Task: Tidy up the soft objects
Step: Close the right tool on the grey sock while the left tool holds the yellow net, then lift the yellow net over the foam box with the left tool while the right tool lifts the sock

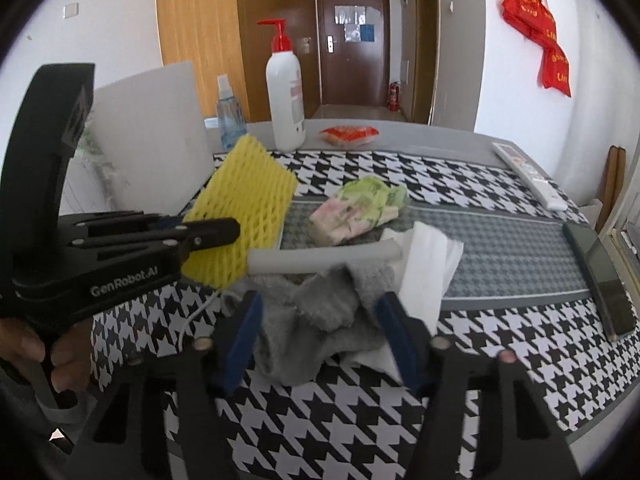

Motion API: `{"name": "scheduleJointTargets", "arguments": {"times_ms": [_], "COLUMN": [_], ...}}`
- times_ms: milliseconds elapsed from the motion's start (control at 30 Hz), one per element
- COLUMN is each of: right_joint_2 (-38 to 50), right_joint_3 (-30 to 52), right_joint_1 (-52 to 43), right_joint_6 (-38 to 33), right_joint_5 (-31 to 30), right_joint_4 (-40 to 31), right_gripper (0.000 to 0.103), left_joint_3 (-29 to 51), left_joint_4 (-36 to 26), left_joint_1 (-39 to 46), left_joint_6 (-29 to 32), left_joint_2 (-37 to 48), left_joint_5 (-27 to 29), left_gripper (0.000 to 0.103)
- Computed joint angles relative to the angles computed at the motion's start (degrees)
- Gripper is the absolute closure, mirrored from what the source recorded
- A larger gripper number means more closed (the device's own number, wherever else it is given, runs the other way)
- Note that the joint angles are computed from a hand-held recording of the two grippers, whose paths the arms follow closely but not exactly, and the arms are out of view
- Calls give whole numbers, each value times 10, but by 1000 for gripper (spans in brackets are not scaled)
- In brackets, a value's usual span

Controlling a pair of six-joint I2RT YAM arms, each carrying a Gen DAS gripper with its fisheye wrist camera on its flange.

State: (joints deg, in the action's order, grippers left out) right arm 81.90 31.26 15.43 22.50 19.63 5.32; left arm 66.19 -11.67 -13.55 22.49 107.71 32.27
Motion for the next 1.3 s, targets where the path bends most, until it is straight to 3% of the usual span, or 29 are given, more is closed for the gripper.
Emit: {"name": "scheduleJointTargets", "arguments": {"times_ms": [133, 300, 433, 1300], "right_joint_2": [13, 14, 9, -143], "right_joint_3": [8, 10, 14, 15], "right_joint_1": [-6, -10, -4, 52], "right_joint_6": [8, 18, 25, 44], "right_joint_5": [-5, -5, 9, 120], "right_joint_4": [-14, -23, -38, -128], "right_gripper": [54, 77, 86, 88], "left_joint_3": [-1, -5, -10, -91], "left_joint_4": [0, 2, 7, 58], "left_joint_1": [0, 1, 2, 44], "left_joint_6": [3, 3, 4, 13], "left_joint_2": [-1, -4, -8, -134], "left_joint_5": [2, 5, 9, 65], "left_gripper": [91, 91, 92, 93]}}
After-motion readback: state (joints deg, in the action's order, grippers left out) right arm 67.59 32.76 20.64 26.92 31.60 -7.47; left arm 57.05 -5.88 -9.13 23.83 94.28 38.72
